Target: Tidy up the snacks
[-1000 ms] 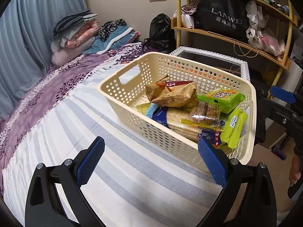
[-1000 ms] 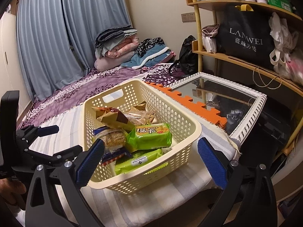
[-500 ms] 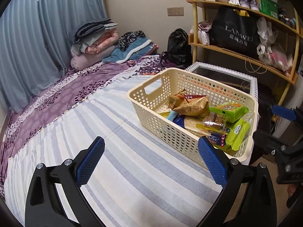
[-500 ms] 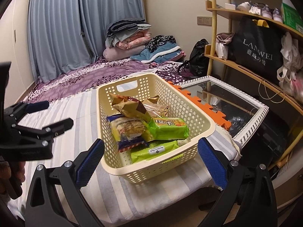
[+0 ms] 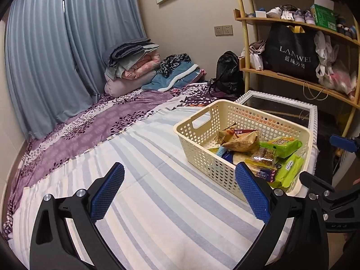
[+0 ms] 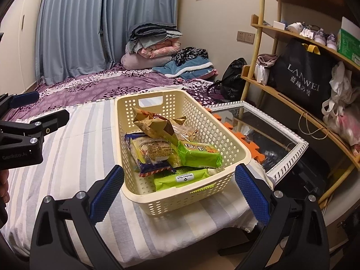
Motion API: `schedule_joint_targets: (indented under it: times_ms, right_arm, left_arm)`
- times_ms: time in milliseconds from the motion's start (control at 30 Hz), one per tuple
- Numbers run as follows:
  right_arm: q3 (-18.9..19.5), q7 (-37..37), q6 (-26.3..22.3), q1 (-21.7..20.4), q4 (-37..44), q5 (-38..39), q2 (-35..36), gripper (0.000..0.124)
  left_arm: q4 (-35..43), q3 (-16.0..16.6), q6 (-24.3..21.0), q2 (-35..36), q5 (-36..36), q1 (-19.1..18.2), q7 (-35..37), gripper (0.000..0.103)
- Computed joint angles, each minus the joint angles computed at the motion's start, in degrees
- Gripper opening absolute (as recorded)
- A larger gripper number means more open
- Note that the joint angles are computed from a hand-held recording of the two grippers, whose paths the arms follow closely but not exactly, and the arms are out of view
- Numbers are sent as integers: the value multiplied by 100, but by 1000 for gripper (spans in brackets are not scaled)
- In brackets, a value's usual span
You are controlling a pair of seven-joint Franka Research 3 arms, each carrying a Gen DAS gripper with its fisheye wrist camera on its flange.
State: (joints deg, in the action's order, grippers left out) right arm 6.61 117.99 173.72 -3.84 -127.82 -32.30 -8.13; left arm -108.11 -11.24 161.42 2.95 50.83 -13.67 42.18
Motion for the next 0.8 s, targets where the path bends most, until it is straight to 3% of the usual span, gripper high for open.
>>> schedule_joint_targets:
  times_ms: [167, 267, 500, 800]
  right_arm:
    - [28, 76, 3, -45, -20, -143, -38, 98]
    - [29, 72, 8, -63, -32, -137, -58, 98]
    - [81, 140, 57, -133, -41, -186, -60, 98]
    - [49, 177, 47, -119, -14, -159, -17, 98]
  left_arm:
    - [-179, -41, 230, -76, -1104, 83, 539, 100]
    - [-210, -80, 128, -59, -1671, 97, 1012, 100]
    - [19, -63, -630, 28, -456, -95, 428, 100]
    - [177, -71, -1048, 111, -107, -189, 285, 100]
